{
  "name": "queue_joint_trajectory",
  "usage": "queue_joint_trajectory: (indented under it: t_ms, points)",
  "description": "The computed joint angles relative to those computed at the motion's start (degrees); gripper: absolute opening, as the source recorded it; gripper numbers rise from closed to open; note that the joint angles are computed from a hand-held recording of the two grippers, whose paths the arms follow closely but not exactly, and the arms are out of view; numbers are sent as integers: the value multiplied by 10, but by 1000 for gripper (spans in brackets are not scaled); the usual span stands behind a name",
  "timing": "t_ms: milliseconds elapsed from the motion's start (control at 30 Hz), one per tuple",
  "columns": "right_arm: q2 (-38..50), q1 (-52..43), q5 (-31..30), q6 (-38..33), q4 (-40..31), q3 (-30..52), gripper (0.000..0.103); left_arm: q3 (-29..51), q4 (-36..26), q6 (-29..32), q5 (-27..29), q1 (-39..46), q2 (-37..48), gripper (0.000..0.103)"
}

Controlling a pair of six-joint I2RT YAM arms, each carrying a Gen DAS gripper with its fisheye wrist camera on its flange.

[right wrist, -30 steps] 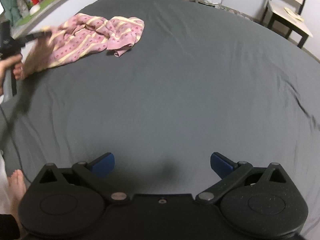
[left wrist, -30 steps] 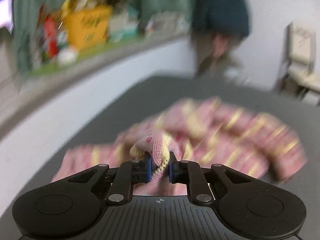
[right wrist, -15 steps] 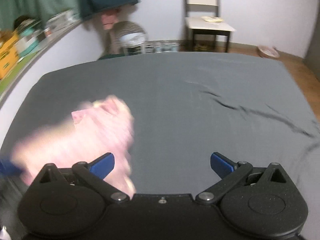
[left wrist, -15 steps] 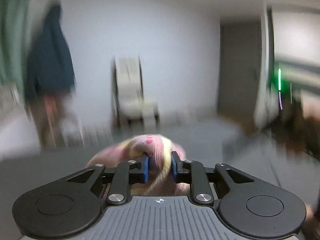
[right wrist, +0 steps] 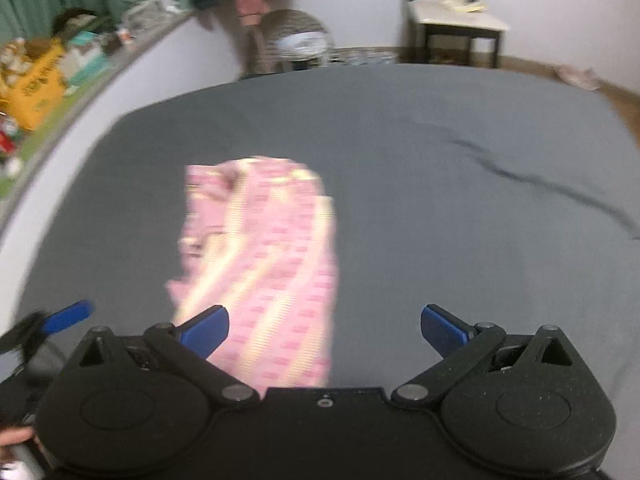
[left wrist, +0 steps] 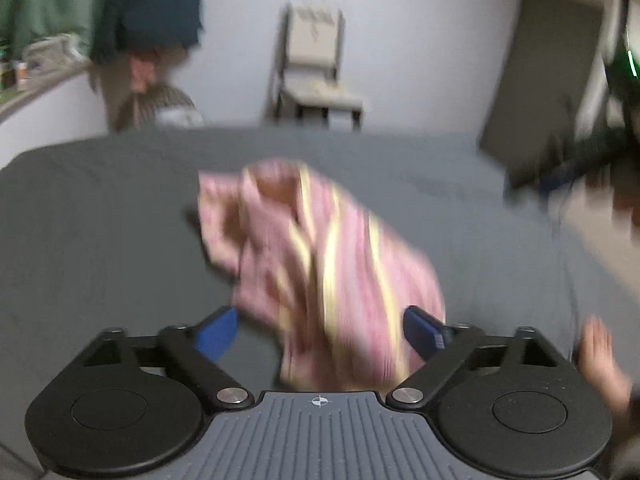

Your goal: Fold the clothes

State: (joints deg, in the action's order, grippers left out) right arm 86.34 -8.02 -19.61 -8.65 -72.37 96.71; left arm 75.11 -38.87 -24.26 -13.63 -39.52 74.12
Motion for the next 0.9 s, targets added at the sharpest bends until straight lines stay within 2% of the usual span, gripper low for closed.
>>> queue_joint_trajectory:
  t_ms: [133, 200, 233, 267, 333, 433, 500, 533, 567, 600, 633, 667, 733, 767, 800, 833, 900]
  points:
    - [42, 71, 11, 45, 68, -1, 101, 11, 47, -48, -19, 29, 48, 92]
    - [70, 109, 43, 50, 105, 7, 99, 3, 65, -59, -36, 33, 72, 92]
    - [90, 126, 64, 48, 126, 15, 94, -5, 68, -69, -34, 38, 79, 92]
    - [112, 143, 86, 45, 145, 26, 88, -11, 68, -81, -26, 44, 84, 91]
    - [163, 165, 108, 43, 171, 61, 84, -45, 85, -111, 2, 59, 77, 91]
    - [229, 185, 104, 39, 190, 118, 84, -106, 152, -149, 29, 82, 71, 91]
    - [282, 200, 117, 28, 174, 176, 84, -113, 175, -140, 50, 98, 95, 89]
    - [313, 207, 129, 23, 155, 211, 83, -106, 179, -130, 60, 107, 112, 84]
    - [347, 214, 144, 19, 128, 252, 76, -88, 174, -121, 74, 114, 135, 82]
    - [382, 220, 159, 15, 99, 293, 66, -68, 168, -112, 88, 121, 158, 74]
    - [405, 223, 171, 16, 80, 319, 31, -48, 162, -107, 102, 126, 184, 63]
    - [413, 220, 172, 20, 75, 324, 10, -27, 155, -101, 116, 130, 211, 57]
    - [389, 192, 127, 31, 94, 293, 10, -2, 148, -100, 129, 129, 245, 31]
    - [362, 167, 94, 43, 114, 265, 10, 11, 146, -98, 130, 125, 261, 28]
    - [336, 138, 59, 58, 134, 242, 10, 12, 157, -84, 141, 128, 265, 2]
    - [309, 98, 16, 73, 151, 218, 10, 15, 164, -76, 163, 136, 266, 3]
    - [275, 8, -71, 89, 161, 202, 9, -8, 189, -58, 165, 152, 232, 3]
